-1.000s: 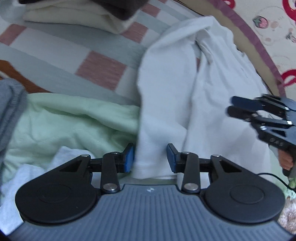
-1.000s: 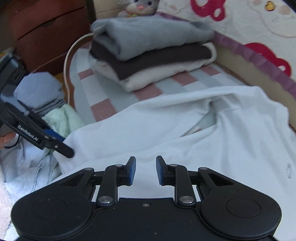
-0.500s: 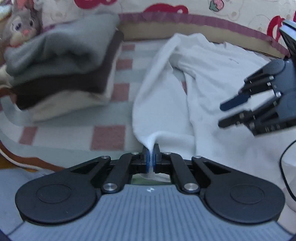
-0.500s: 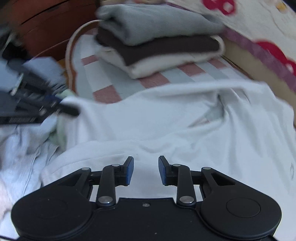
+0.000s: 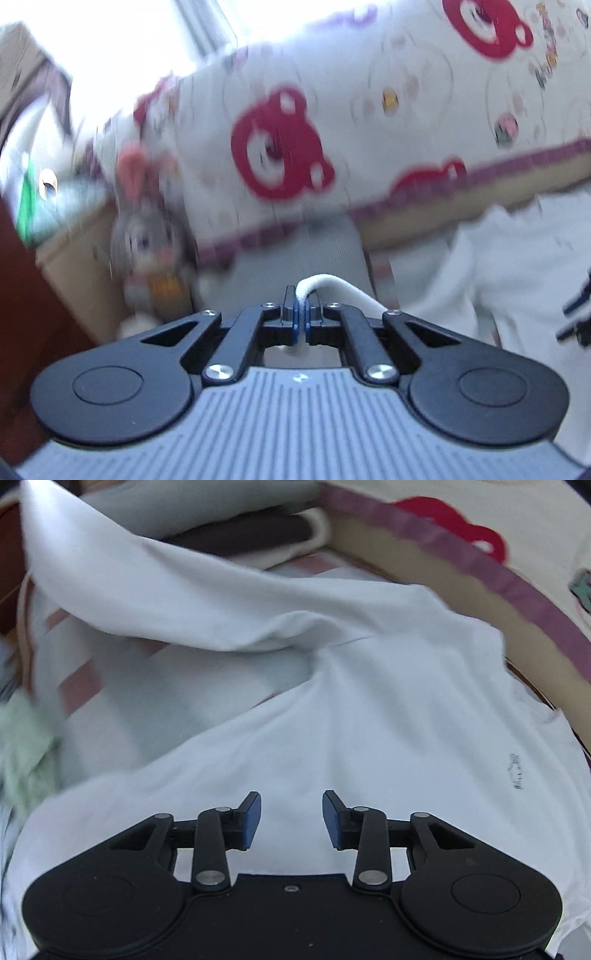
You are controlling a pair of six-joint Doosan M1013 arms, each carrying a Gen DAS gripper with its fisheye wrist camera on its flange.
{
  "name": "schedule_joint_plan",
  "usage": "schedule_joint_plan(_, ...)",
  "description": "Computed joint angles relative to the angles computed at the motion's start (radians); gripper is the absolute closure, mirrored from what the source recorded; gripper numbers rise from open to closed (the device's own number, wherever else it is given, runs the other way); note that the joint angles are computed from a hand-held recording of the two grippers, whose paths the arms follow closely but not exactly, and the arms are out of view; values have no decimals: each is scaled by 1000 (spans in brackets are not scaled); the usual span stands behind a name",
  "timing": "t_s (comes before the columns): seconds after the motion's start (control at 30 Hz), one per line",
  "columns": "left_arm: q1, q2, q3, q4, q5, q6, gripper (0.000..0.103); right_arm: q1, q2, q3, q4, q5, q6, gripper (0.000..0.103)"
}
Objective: Fold clothes
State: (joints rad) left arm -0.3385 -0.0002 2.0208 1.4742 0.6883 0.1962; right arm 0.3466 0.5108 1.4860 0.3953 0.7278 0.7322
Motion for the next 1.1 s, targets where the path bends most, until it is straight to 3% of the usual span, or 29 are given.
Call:
schedule_joint_plan(0.17, 85, 77, -155, 55, -42, 12, 100, -23, 26, -25, 23, -16, 51, 61)
schedule_joint_plan(0.37, 191, 195, -323, -45, 19, 83, 100, -51, 30, -21, 79, -23, 8, 60)
schedule_joint_plan(0.5, 251, 252, -396, -191, 25, 121, 100, -57, 39, -33, 102, -5, -40, 58)
schedule_joint_plan(0.57, 267, 273, -412, -219, 42, 124, 100, -61, 45, -43, 113, 20, -56, 58)
schedule_joint_plan(0.67, 271, 299, -418, -163, 86, 99, 100, -77, 52, -55, 162, 82, -113, 57)
schedule_joint_plan(0.73, 280, 314, -429, -177, 101, 92, 100, -83, 49, -53, 172, 95, -143, 52)
schedule_joint_plan(0.87, 298, 355, -464, -278, 144, 140, 100, -53, 31, -15, -11, -54, -86, 51)
schedule_joint_plan(0.97, 314, 373, -480, -382, 160, 188, 99, -65, 37, -25, 35, -17, -102, 51)
schedule_joint_plan(1.07, 325, 375, -471, -448, 153, 226, 92, -77, 44, -39, 105, 41, -109, 51)
schedule_joint_plan(1.1, 319, 374, -459, -414, 170, 196, 80, -79, 46, -43, 123, 57, -109, 51)
